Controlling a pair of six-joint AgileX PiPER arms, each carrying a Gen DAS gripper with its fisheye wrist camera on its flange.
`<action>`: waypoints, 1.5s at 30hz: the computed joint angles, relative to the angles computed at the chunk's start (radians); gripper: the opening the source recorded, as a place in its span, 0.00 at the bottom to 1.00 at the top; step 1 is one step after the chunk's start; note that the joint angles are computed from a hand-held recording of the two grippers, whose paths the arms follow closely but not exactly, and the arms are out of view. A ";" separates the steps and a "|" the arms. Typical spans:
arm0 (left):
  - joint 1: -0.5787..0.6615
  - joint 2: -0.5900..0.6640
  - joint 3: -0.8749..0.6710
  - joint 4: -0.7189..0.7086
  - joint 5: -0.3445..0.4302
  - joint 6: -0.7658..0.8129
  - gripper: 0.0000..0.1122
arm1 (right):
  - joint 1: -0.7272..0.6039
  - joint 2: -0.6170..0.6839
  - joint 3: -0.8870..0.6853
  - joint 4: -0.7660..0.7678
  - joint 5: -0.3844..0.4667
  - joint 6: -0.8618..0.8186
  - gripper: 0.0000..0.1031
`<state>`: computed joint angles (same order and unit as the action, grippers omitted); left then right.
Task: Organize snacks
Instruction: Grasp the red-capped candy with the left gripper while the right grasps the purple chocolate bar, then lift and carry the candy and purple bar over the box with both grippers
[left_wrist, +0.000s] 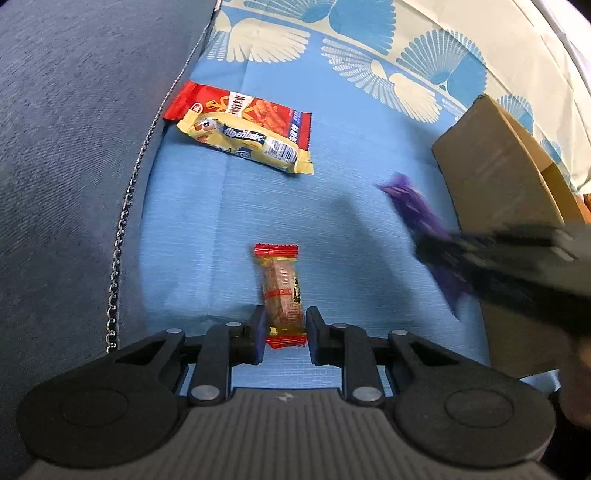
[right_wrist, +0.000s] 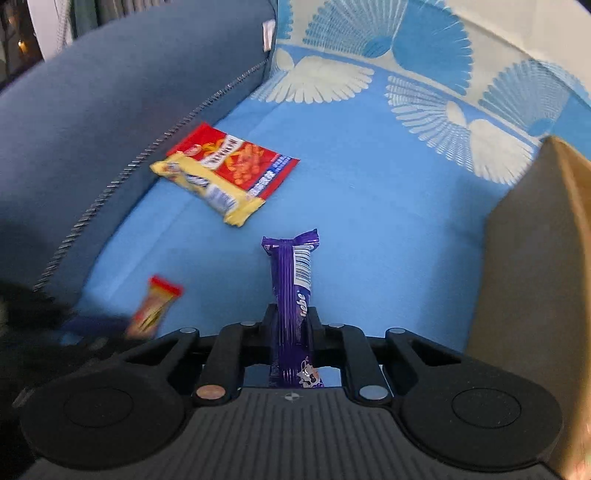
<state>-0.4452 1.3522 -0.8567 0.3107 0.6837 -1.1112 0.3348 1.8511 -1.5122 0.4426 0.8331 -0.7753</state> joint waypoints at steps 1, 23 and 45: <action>-0.003 -0.001 -0.001 0.003 0.005 -0.004 0.22 | -0.021 -0.046 0.040 0.021 0.011 -0.020 0.14; -0.069 0.002 -0.045 -0.023 0.077 0.028 0.22 | -0.269 -0.482 0.674 0.230 -0.021 -0.379 0.14; -0.085 0.080 -0.110 -0.006 0.141 0.028 0.24 | -0.256 -0.426 0.656 0.195 -0.047 -0.315 0.17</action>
<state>-0.5302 1.4327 -0.9670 0.3045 0.8246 -1.0828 0.0788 1.4251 -0.8563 0.6375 0.7860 -1.0900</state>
